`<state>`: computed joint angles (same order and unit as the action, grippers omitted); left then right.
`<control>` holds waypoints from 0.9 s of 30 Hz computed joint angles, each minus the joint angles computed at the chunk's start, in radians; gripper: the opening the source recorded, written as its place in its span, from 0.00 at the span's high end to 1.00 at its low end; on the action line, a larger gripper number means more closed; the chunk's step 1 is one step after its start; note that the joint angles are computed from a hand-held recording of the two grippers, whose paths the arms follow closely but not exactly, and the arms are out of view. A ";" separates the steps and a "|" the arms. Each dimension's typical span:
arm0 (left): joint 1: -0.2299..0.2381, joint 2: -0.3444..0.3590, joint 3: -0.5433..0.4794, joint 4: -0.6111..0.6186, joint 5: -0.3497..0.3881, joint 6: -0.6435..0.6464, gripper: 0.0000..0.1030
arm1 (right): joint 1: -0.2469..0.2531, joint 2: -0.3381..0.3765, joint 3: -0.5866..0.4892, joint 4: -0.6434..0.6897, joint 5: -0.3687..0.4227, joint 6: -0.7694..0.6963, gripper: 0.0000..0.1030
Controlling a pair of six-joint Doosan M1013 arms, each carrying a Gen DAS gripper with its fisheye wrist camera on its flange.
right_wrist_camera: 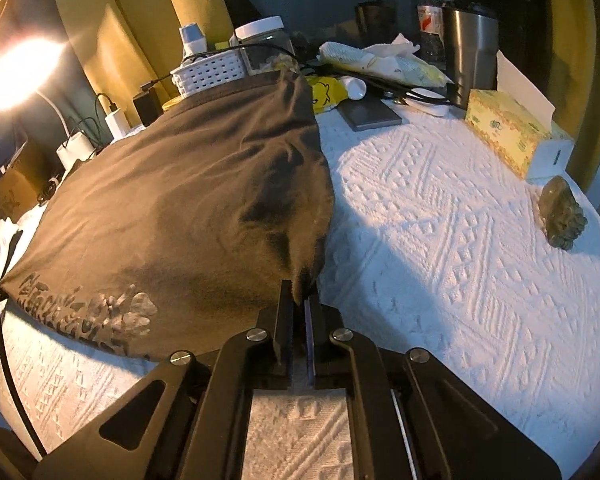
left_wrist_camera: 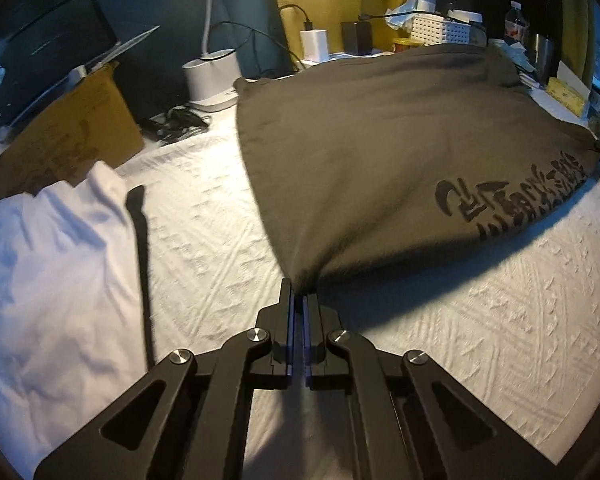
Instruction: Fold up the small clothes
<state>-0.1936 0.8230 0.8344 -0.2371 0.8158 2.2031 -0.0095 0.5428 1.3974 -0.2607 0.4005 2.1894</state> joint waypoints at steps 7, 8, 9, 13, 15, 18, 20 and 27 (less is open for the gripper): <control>0.022 0.007 -0.023 0.112 0.004 -0.239 0.99 | 0.000 0.005 -0.002 0.006 0.015 -0.003 0.95; 0.028 0.013 -0.038 0.074 0.022 -0.253 0.98 | 0.001 0.007 -0.004 0.005 0.017 -0.002 0.95; 0.034 0.016 -0.047 0.026 0.036 -0.244 0.97 | 0.002 0.008 -0.005 -0.002 0.019 0.004 0.95; 0.044 0.021 -0.053 -0.157 0.055 -0.205 0.29 | 0.003 0.005 0.000 -0.023 0.012 0.030 0.95; 0.047 0.021 -0.049 -0.235 0.051 -0.194 0.28 | 0.004 0.002 0.006 -0.031 0.007 0.042 0.95; 0.041 0.041 -0.079 -0.253 0.075 -0.211 0.28 | 0.006 -0.001 0.010 -0.046 0.004 0.063 0.95; 0.034 0.058 -0.105 -0.233 0.100 -0.230 0.28 | 0.008 0.000 0.010 -0.058 0.006 0.077 0.95; 0.020 0.064 -0.105 -0.177 0.102 -0.180 0.82 | 0.010 -0.002 0.015 -0.084 -0.003 0.102 0.95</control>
<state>-0.1740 0.8873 0.7290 -0.4137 0.9176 2.0228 0.0006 0.5408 1.4124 -0.3446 0.3975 2.2911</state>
